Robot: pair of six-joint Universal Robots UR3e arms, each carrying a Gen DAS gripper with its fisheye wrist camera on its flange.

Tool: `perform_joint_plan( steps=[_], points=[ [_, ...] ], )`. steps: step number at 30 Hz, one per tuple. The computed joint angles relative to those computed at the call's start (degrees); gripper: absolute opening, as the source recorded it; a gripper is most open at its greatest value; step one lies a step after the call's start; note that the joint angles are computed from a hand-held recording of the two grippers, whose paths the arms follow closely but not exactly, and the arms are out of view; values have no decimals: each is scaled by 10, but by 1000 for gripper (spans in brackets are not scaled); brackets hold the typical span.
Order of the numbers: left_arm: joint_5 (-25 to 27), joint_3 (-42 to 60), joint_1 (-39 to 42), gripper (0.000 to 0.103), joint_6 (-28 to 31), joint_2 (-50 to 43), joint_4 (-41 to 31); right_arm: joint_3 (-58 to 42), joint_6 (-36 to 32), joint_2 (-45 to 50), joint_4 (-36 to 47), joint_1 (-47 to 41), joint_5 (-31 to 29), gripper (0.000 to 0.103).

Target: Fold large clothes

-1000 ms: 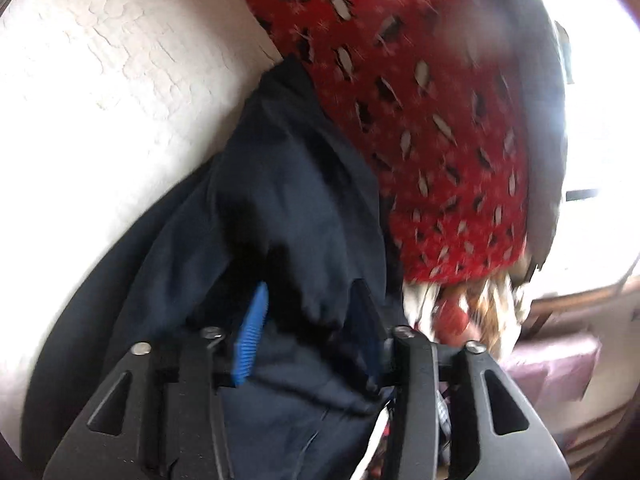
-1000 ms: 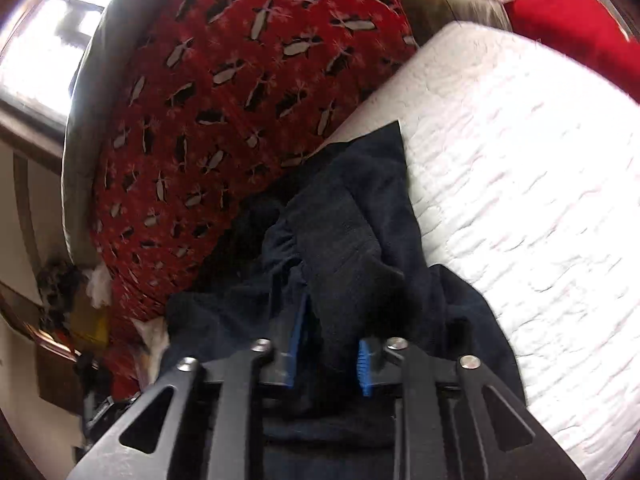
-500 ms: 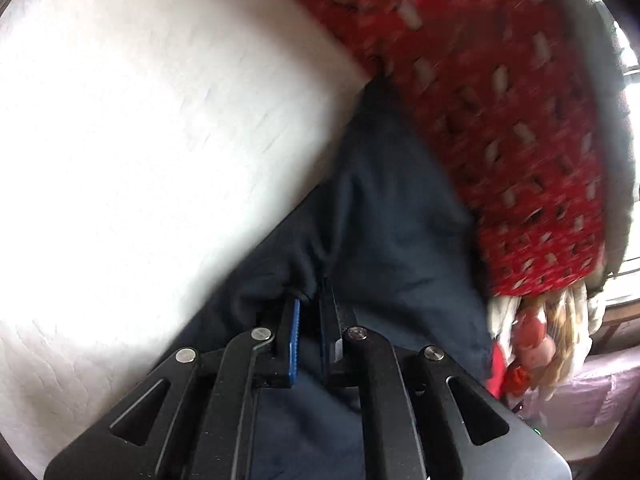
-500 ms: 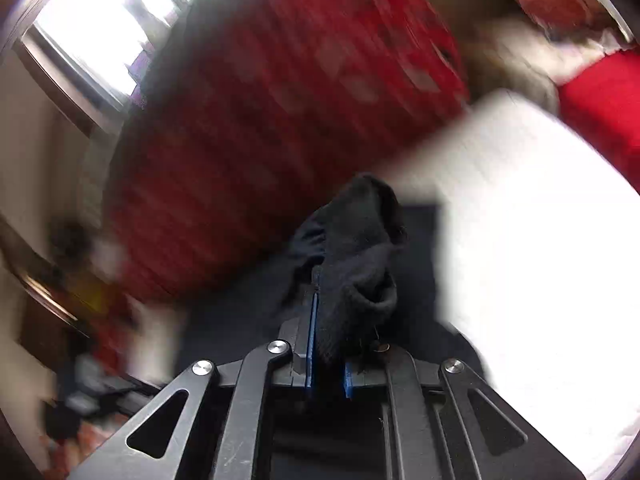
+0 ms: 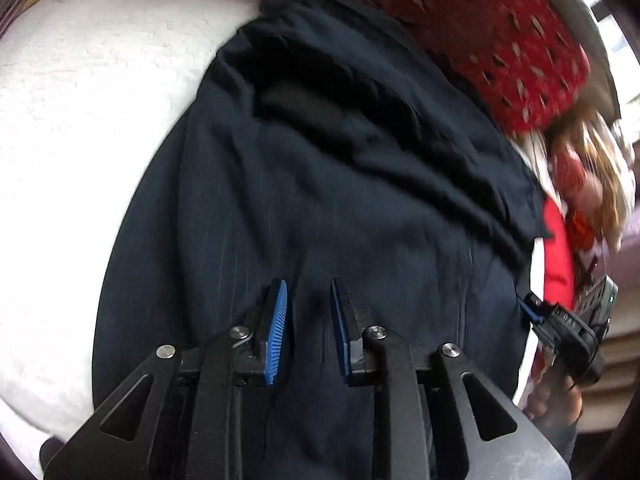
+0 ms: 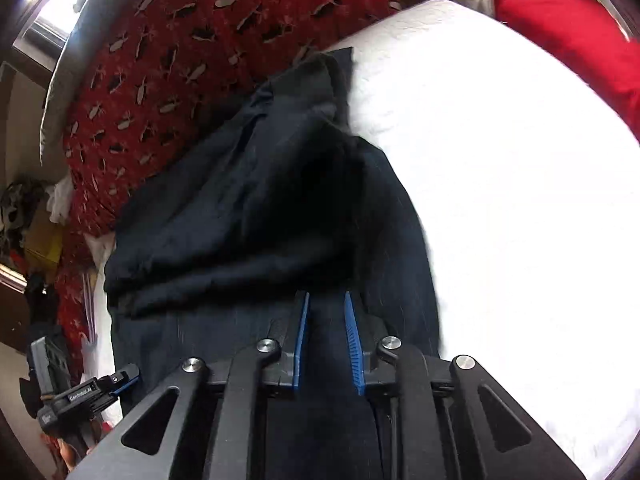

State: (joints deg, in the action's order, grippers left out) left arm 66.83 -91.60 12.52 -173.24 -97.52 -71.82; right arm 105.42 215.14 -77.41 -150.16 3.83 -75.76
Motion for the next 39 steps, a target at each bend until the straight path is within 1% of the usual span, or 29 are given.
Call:
perform_joint_plan(
  steps=[1,2,3,5,7,8,9,10,11,12,13,15,19,21,22,23,24,25,26,27,28,29,30,31,32,33,35,37,39],
  points=[
    [-5,-4,9,22,22,15,-37,15,1,-22,14,0,6,24],
    [-6,-11,17,22,42,24,-62,36,2,-49,28,2,11,34],
    [-6,-21,29,22,66,45,-94,56,-7,-75,54,3,19,38],
    [-1,-48,59,22,108,90,-138,97,-28,-127,100,11,30,38],
    [-4,-81,104,22,159,146,-187,127,-40,-172,124,22,24,38],
    [-7,-80,116,24,166,158,-204,141,-46,-200,138,29,14,38],
    [-6,-84,134,29,178,175,-221,163,-49,-241,144,36,-1,38],
    [-4,-82,136,40,172,180,-221,183,-45,-278,143,41,-17,42],
    [0,-97,161,46,188,207,-232,185,-39,-306,168,41,-29,54],
    [-4,-114,192,47,212,235,-242,203,-28,-357,192,36,-38,58],
    [-5,-124,211,49,229,249,-248,229,-33,-407,200,20,-30,58],
    [5,-152,262,53,274,277,-268,268,-69,-493,238,-30,-7,66],
    [18,-210,318,54,331,289,-282,328,-129,-615,348,-107,47,66],
    [7,-231,318,54,332,281,-289,362,-160,-685,407,-139,86,66],
    [2,-249,321,59,340,280,-292,371,-178,-703,428,-157,109,66],
    [3,-258,326,65,348,287,-296,378,-178,-698,427,-151,129,66],
    [2,-276,323,66,352,292,-292,392,-164,-668,386,-129,139,66],
    [4,-283,324,66,356,298,-295,406,-138,-615,303,-89,146,66],
    [3,-295,316,66,353,306,-289,405,-106,-555,227,-39,127,67],
    [3,-305,310,66,354,317,-283,399,-99,-506,176,0,102,67],
    [4,-309,310,63,359,329,-284,388,-100,-477,154,30,78,67],
    [7,-311,311,45,369,342,-290,380,-107,-455,139,48,67,62],
    [8,-305,317,36,387,348,-311,359,-114,-424,132,78,41,54],
    [4,-298,329,19,406,347,-337,338,-122,-392,126,103,25,26],
    [-5,-283,353,14,436,344,-383,328,-139,-383,136,107,33,15],
    [-15,-265,366,14,452,348,-422,322,-139,-383,135,113,31,14],
    [-32,-239,372,13,470,354,-464,309,-130,-375,120,130,23,11],
    [-52,-201,382,13,494,353,-521,324,-135,-438,134,107,53,9],
    [-78,-153,390,13,513,344,-575,340,-119,-493,113,75,102,9]
  ],
)
